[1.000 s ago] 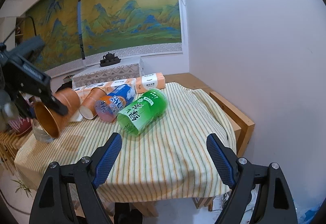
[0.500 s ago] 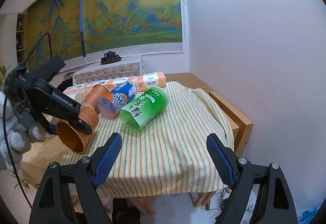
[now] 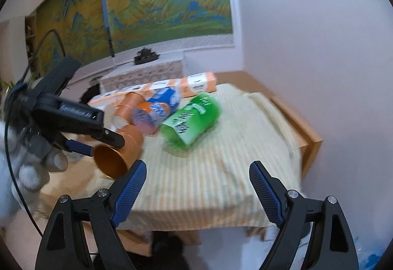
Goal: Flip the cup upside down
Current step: 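Open the left gripper and withdraw it from the inverted cup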
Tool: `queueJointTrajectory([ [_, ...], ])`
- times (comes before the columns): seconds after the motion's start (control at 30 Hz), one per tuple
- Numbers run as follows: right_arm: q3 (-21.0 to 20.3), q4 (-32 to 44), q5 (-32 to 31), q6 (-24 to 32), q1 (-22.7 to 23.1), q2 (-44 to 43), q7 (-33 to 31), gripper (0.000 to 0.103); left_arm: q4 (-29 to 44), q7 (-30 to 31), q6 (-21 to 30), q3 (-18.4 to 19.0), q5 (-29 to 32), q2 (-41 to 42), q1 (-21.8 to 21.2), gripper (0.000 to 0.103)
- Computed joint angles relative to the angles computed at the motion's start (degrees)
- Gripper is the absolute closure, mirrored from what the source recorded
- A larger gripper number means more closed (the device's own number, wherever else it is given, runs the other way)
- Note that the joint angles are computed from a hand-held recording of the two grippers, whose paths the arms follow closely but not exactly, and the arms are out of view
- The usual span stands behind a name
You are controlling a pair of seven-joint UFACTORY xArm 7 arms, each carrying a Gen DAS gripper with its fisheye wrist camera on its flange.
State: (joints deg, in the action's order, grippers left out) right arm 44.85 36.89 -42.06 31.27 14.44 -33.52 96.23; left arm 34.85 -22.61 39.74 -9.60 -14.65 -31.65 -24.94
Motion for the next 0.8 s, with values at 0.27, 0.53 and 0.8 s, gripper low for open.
queueJointTrajectory([
  [0.27,-13.25,7.58,9.0,-8.51,7.0,13.63,-19.11,0.02,-13.39,-2.45,4.86,-0.36,1.97,-23.6,-0.49,0.014],
  [0.53,-21.83,20.31,18.35,-4.61,14.21,28.11,-29.1,0.021,-25.29,-10.34,13.32,-6.82,6.42,-46.98,-3.11,0.014],
  [0.8,-26.91,34.9,26.89,6.1,19.95,39.82,-39.47,0.031,-32.1,-15.06,24.99,-5.43,6.76,-61.15,-8.35,0.013],
])
